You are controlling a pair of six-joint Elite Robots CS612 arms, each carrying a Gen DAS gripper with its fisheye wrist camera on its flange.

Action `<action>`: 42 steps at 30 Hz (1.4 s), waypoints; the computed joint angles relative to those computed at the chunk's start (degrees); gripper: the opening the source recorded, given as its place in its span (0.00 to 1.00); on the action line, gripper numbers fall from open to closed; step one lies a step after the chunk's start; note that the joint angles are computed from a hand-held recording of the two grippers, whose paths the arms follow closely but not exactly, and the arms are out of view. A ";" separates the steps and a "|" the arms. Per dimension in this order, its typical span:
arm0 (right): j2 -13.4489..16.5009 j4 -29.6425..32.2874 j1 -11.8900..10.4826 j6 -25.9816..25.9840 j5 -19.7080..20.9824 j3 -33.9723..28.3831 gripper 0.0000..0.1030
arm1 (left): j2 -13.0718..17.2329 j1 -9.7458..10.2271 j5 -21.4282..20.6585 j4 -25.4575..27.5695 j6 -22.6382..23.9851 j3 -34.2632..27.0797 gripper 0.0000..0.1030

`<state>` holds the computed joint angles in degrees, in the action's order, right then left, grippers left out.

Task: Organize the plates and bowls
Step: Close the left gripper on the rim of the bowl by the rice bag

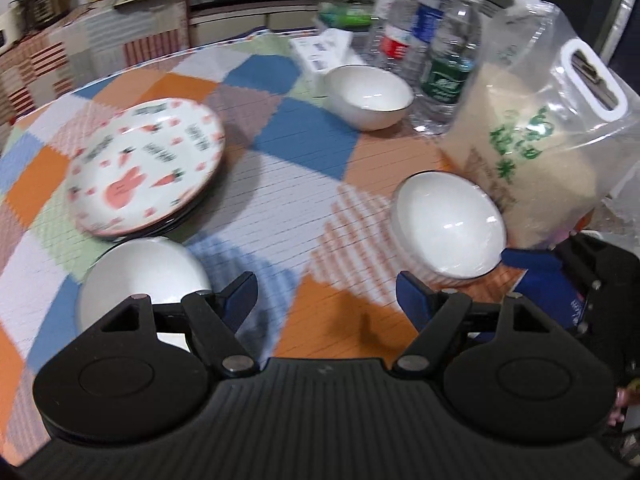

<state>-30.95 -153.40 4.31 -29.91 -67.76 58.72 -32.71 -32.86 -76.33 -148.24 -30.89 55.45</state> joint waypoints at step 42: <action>7.58 6.35 -1.07 2.91 5.17 -11.12 0.92 | 8.17 0.72 -9.17 5.77 -5.76 -13.07 0.17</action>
<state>-23.37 -147.05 3.24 -27.01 -62.59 47.60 -24.54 -32.15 -85.49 -142.48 -36.65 42.38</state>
